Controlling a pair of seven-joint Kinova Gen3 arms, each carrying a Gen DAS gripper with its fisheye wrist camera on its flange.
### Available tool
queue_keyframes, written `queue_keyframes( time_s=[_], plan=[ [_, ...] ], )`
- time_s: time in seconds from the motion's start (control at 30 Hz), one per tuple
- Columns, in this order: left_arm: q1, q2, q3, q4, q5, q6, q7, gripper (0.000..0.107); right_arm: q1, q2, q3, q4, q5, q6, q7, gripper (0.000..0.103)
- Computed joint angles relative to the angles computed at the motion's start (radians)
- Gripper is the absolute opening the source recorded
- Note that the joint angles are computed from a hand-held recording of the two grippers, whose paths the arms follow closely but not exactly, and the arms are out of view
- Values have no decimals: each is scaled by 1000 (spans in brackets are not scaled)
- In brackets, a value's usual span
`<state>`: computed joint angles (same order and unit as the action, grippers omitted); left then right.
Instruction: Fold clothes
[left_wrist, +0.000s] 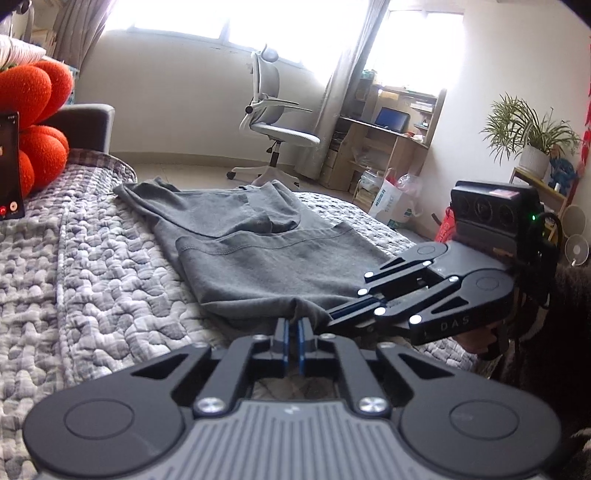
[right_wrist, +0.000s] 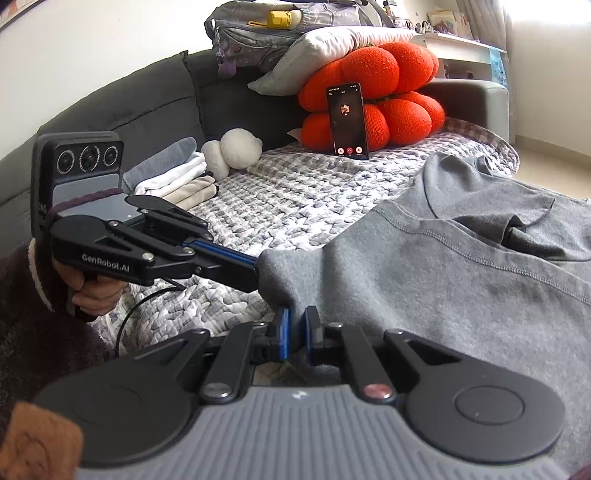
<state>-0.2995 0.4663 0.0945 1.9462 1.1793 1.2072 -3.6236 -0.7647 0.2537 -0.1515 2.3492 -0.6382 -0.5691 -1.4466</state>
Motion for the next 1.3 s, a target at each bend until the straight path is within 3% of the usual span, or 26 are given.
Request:
queue_keyframes(
  time_s=[0.33,0.43,0.47,0.5,0.57,0.67,0.97,1.3],
  plan=[
    [14,17,4,-20,-12,-1,35,6,-9,-4,4,-5,-15,17,27,13],
    [11,26,6,-35,-24,2,60,13,-10,-4,5,-6,-19,21,36,13],
    [9,31,8,-40,-26,5,70,22,-10,-3,5,-6,-19,21,38,13],
    [7,36,9,-45,-28,8,80,38,-10,-3,6,-6,-20,22,40,13],
    [3,44,15,-49,-30,14,85,47,-10,-3,6,-6,-20,24,43,13],
    [7,46,22,-55,-41,16,86,43,-10,-3,7,-7,-21,27,49,14],
    [1,54,32,-75,-95,43,78,10,-7,-1,9,-7,-22,32,56,14],
    [-16,43,18,-69,-94,30,70,6,7,-6,-2,3,30,30,26,19]
  ],
)
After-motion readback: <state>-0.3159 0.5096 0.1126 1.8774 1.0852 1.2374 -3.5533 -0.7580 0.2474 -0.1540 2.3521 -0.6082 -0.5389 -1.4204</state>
